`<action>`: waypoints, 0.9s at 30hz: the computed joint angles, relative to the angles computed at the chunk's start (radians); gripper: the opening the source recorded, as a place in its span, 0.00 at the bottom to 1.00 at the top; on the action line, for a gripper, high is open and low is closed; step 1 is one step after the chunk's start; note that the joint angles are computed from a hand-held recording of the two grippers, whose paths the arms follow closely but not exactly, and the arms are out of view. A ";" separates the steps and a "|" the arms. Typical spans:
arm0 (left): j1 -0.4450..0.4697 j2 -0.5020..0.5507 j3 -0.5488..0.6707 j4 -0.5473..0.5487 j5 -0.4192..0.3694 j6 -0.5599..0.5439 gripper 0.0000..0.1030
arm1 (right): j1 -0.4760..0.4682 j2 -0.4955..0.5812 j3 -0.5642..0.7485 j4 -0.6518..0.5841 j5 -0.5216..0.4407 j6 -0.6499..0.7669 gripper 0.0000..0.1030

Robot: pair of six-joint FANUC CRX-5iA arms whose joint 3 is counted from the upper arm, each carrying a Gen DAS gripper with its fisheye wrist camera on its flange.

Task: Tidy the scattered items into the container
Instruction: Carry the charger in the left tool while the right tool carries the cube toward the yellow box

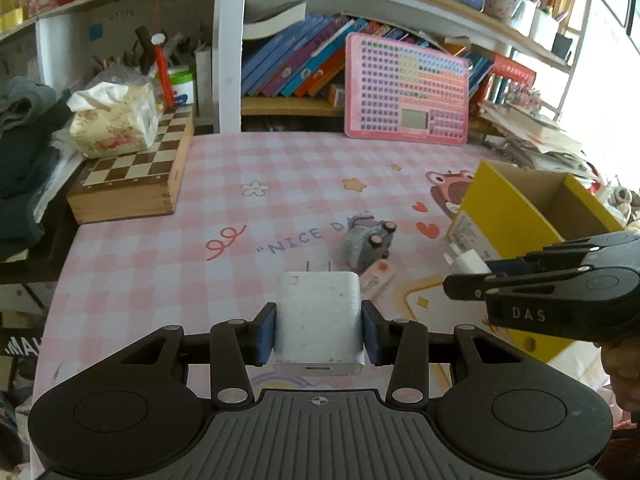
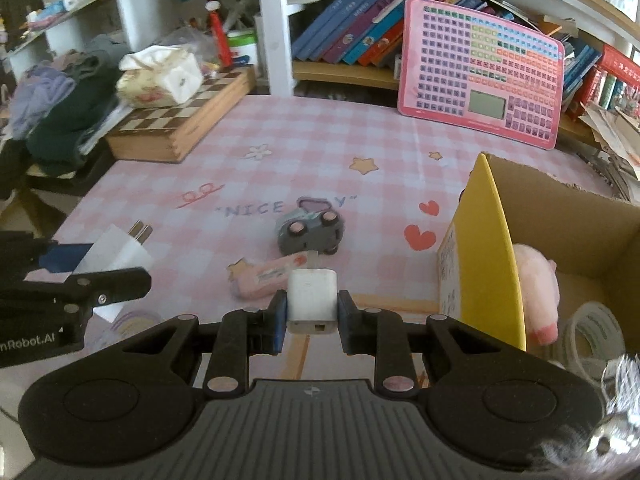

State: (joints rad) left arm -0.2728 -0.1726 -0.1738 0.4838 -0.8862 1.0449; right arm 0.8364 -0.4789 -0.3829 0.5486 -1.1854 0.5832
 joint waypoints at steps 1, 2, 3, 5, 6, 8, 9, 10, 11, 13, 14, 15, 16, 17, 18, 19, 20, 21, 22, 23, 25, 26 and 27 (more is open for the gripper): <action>0.004 -0.015 -0.012 0.008 0.000 -0.005 0.40 | 0.017 -0.011 -0.003 0.002 -0.010 -0.007 0.23; 0.008 -0.031 -0.024 0.016 -0.001 -0.010 0.40 | 0.036 -0.022 -0.007 0.005 -0.021 -0.016 0.23; 0.012 -0.047 -0.035 0.023 -0.003 -0.015 0.40 | 0.056 -0.033 -0.011 0.009 -0.031 -0.028 0.23; 0.018 -0.077 -0.054 0.030 -0.007 -0.019 0.40 | 0.094 -0.055 -0.019 0.018 -0.053 -0.062 0.23; 0.022 -0.091 -0.063 0.033 -0.009 -0.021 0.40 | 0.112 -0.064 -0.023 0.024 -0.064 -0.080 0.23; 0.031 -0.120 -0.082 0.043 -0.013 -0.023 0.40 | 0.150 -0.082 -0.031 0.039 -0.087 -0.113 0.23; 0.035 -0.134 -0.091 0.051 -0.017 -0.024 0.40 | 0.170 -0.091 -0.035 0.048 -0.099 -0.128 0.23; 0.040 -0.149 -0.101 0.060 -0.022 -0.025 0.40 | 0.191 -0.101 -0.039 0.056 -0.109 -0.141 0.23; 0.046 -0.163 -0.110 0.071 -0.028 -0.029 0.40 | 0.214 -0.111 -0.043 0.065 -0.121 -0.154 0.23; 0.054 -0.190 -0.128 0.091 -0.039 -0.044 0.40 | 0.260 -0.133 -0.049 0.076 -0.143 -0.179 0.23; 0.058 -0.204 -0.136 0.100 -0.045 -0.050 0.40 | 0.287 -0.146 -0.052 0.079 -0.158 -0.198 0.23; 0.063 -0.216 -0.144 0.109 -0.051 -0.057 0.40 | 0.312 -0.157 -0.054 0.081 -0.173 -0.219 0.23; 0.068 -0.229 -0.153 0.121 -0.060 -0.065 0.40 | 0.336 -0.166 -0.055 0.083 -0.187 -0.240 0.23; 0.075 -0.240 -0.161 0.133 -0.069 -0.071 0.40 | 0.364 -0.175 -0.059 0.088 -0.205 -0.266 0.23; 0.080 -0.251 -0.169 0.142 -0.078 -0.074 0.40 | 0.393 -0.184 -0.062 0.095 -0.224 -0.292 0.23; 0.085 -0.261 -0.176 0.150 -0.085 -0.077 0.40 | 0.420 -0.191 -0.065 0.102 -0.242 -0.315 0.23; 0.089 -0.269 -0.182 0.156 -0.092 -0.079 0.40 | 0.444 -0.196 -0.068 0.108 -0.257 -0.334 0.23; 0.093 -0.276 -0.187 0.163 -0.098 -0.082 0.40 | 0.466 -0.201 -0.070 0.115 -0.269 -0.350 0.23; 0.098 -0.284 -0.193 0.171 -0.106 -0.084 0.40 | 0.488 -0.205 -0.073 0.123 -0.280 -0.364 0.23; 0.101 -0.292 -0.199 0.176 -0.111 -0.085 0.40 | 0.512 -0.208 -0.075 0.133 -0.293 -0.379 0.23; 0.110 -0.309 -0.209 0.185 -0.120 -0.092 0.40 | 0.555 -0.214 -0.080 0.150 -0.314 -0.401 0.23; 0.115 -0.317 -0.214 0.190 -0.125 -0.096 0.40 | 0.581 -0.217 -0.082 0.160 -0.327 -0.416 0.23; 0.120 -0.326 -0.219 0.195 -0.131 -0.100 0.40 | 0.606 -0.219 -0.084 0.168 -0.340 -0.431 0.23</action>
